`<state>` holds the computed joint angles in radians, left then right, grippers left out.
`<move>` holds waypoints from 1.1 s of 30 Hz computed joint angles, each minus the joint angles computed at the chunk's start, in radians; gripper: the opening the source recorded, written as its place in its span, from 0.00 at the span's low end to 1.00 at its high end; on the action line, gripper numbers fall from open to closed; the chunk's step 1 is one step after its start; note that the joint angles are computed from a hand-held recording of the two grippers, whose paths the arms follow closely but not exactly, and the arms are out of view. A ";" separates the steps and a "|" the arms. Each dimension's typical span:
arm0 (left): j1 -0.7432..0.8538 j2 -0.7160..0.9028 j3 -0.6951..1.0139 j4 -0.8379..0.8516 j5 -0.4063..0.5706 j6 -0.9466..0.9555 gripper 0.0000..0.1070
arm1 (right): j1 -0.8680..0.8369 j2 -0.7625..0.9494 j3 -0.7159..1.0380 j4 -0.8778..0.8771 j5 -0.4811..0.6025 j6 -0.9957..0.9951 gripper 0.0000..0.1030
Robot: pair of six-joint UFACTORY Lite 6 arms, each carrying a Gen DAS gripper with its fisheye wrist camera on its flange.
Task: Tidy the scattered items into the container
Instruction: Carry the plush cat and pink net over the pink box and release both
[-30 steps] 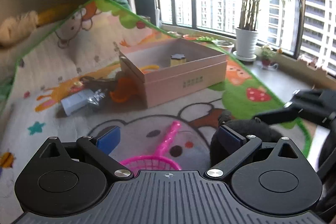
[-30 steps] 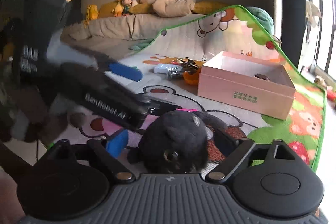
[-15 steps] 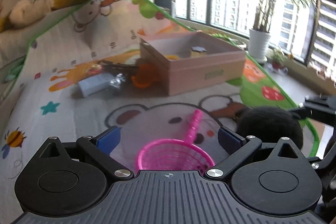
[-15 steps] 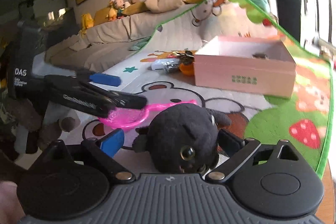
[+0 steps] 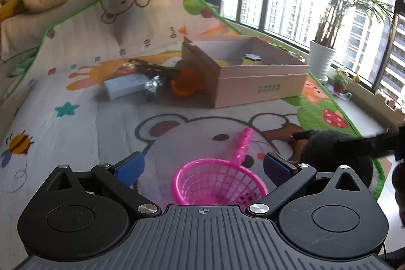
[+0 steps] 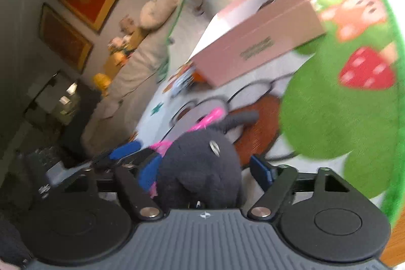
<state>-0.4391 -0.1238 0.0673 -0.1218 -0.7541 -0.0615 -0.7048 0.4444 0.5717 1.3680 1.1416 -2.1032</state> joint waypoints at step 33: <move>-0.227 0.009 -0.015 -0.165 0.023 0.224 0.96 | 0.167 -0.458 -0.516 0.849 -0.120 -0.997 0.70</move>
<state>-0.6660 -0.1144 0.0522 -0.2866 -0.7315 0.1627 -0.5377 -0.0131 0.0560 2.2172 1.0221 -3.0998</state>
